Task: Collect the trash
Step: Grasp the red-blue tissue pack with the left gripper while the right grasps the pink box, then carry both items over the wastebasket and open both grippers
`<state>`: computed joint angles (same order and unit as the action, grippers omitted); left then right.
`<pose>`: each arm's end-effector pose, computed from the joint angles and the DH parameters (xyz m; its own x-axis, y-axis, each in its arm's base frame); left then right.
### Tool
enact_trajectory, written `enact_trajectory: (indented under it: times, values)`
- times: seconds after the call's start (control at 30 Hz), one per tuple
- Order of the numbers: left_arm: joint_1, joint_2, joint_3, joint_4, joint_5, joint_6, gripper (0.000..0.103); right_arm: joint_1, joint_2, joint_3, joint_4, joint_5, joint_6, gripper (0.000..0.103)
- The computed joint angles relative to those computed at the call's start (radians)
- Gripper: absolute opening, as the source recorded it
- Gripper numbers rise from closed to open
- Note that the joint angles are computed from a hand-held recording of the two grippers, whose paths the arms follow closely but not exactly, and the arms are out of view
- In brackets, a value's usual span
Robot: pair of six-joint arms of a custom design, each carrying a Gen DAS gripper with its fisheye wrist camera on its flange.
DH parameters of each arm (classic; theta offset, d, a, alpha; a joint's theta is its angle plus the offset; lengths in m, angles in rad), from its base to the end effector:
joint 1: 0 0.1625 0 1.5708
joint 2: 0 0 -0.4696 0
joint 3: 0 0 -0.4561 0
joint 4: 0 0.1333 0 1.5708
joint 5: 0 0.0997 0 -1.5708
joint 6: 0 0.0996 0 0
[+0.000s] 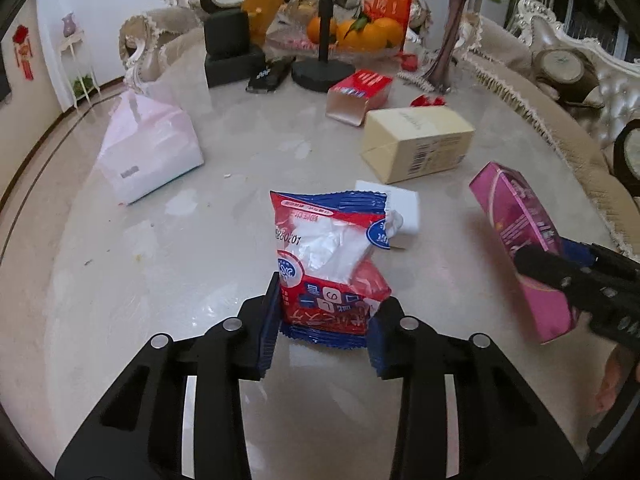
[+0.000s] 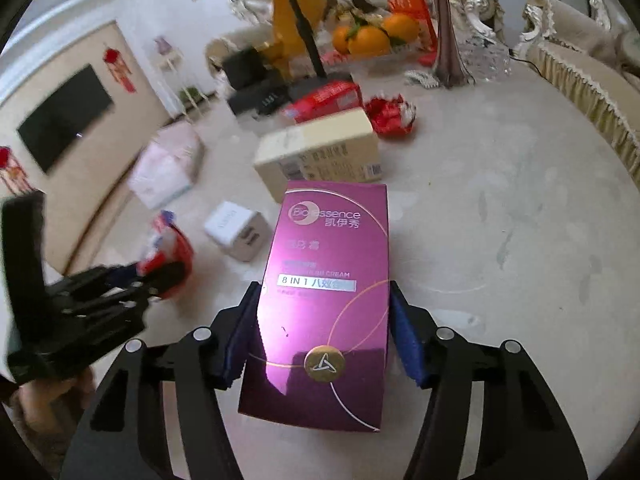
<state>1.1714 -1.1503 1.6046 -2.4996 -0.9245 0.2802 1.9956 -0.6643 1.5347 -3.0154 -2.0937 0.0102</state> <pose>-0.1045 -0.7445 0.3659 -0.7140 0.2814 -0.6412 0.5654 0.7718 -0.2909 0.4035 -0.6893 0.0850 -0.9046 -0.1021 0.4137 -0.3368 0.7661 -0.5474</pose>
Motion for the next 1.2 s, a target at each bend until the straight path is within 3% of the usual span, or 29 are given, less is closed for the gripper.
enact_trajectory:
  times: [0.17, 0.33, 0.47, 0.53, 0.63, 0.7, 0.83, 0.93, 1.0, 1.13, 1.2]
  values:
    - [-0.048, -0.133, 0.147, -0.075, -0.062, -0.002, 0.036, 0.038, -0.122, 0.168, -0.091, 0.11, -0.075, 0.058]
    - [-0.149, -0.411, 0.422, -0.123, -0.1, -0.004, 0.036, 0.061, -0.298, 0.436, -0.106, 0.222, -0.103, 0.058]
    - [-0.233, -0.642, 0.6, 0.073, -0.103, -0.121, 0.036, 0.077, -0.416, 0.613, -0.058, 0.288, -0.028, 0.058]
    - [-0.253, -0.727, 0.657, 0.193, -0.124, -0.196, 0.036, 0.084, -0.453, 0.684, -0.023, 0.322, 0.025, 0.058]
    - [-0.242, -0.793, 0.73, 0.329, -0.148, -0.292, 0.036, 0.082, -0.443, 0.733, 0.009, 0.305, 0.087, 0.058]
    - [-0.218, -0.778, 0.754, 0.349, -0.143, -0.309, 0.036, 0.064, -0.409, 0.74, 0.019, 0.279, 0.101, 0.058]
    - [-0.148, -0.657, 0.8, 0.308, -0.113, -0.275, 0.036, 0.02, -0.266, 0.69, 0.074, 0.128, 0.113, 0.058]
    - [-0.09, -0.539, 0.784, 0.291, -0.098, -0.25, 0.039, -0.018, -0.178, 0.636, 0.1, 0.115, 0.11, 0.058]
    - [-0.056, -0.476, 0.768, 0.285, -0.094, -0.256, 0.045, -0.021, -0.131, 0.603, 0.104, 0.078, 0.093, 0.059]
    - [-0.035, -0.421, 0.77, 0.228, -0.073, -0.261, 0.079, -0.024, -0.074, 0.557, 0.138, 0.027, 0.087, 0.064]
    - [-0.047, -0.433, 0.794, 0.172, -0.022, -0.235, 0.083, -0.014, -0.074, 0.556, 0.139, 0.005, 0.107, 0.066]
